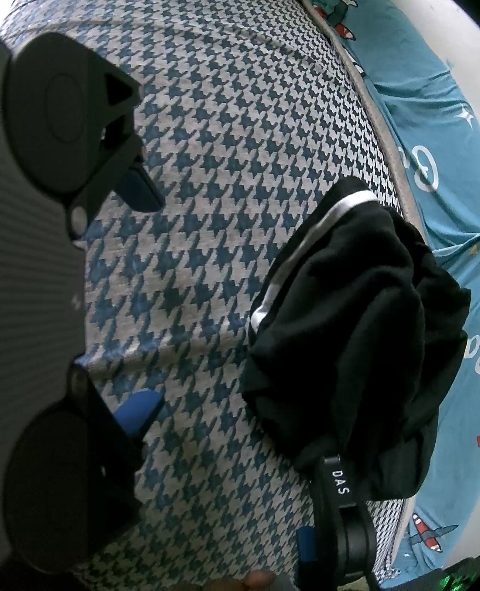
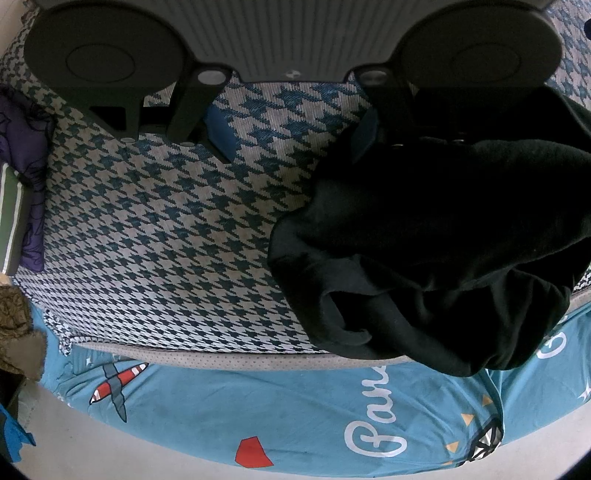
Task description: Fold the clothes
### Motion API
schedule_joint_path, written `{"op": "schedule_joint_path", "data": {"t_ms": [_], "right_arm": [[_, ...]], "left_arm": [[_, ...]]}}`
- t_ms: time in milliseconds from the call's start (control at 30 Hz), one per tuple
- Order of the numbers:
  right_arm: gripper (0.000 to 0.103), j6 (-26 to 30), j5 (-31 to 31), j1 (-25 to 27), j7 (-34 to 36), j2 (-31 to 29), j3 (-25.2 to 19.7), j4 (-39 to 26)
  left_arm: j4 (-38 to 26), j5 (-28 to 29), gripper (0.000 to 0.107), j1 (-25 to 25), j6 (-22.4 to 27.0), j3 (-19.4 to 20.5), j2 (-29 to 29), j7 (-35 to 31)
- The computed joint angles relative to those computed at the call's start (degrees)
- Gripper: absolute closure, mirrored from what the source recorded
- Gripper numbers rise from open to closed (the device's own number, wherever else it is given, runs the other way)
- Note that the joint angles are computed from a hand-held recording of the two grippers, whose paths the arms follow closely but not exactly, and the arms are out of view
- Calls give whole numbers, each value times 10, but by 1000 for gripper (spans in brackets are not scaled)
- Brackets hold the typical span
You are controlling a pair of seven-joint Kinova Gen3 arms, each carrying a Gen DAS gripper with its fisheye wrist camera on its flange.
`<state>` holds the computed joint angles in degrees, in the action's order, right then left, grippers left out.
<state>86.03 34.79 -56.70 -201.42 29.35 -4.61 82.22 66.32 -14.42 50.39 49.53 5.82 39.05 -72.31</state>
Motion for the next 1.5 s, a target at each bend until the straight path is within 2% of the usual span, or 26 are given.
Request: {"op": "schedule_joint_path", "data": {"t_ms": [867, 1233, 1333, 1500], "right_arm": [[35, 4, -4, 1, 13, 4, 1, -8], [35, 6, -5, 1, 16, 6, 2, -11], [35, 6, -5, 1, 16, 6, 2, -11], [35, 7, -6, 1, 18, 8, 3, -13]], "left_arm": [[-4, -1, 4, 5, -2, -1, 5, -8], [3, -21, 4, 17, -15, -13, 1, 18], [-14, -21, 4, 16, -7, -11, 11, 17], [7, -21, 4, 14, -12, -8, -4, 17]]}}
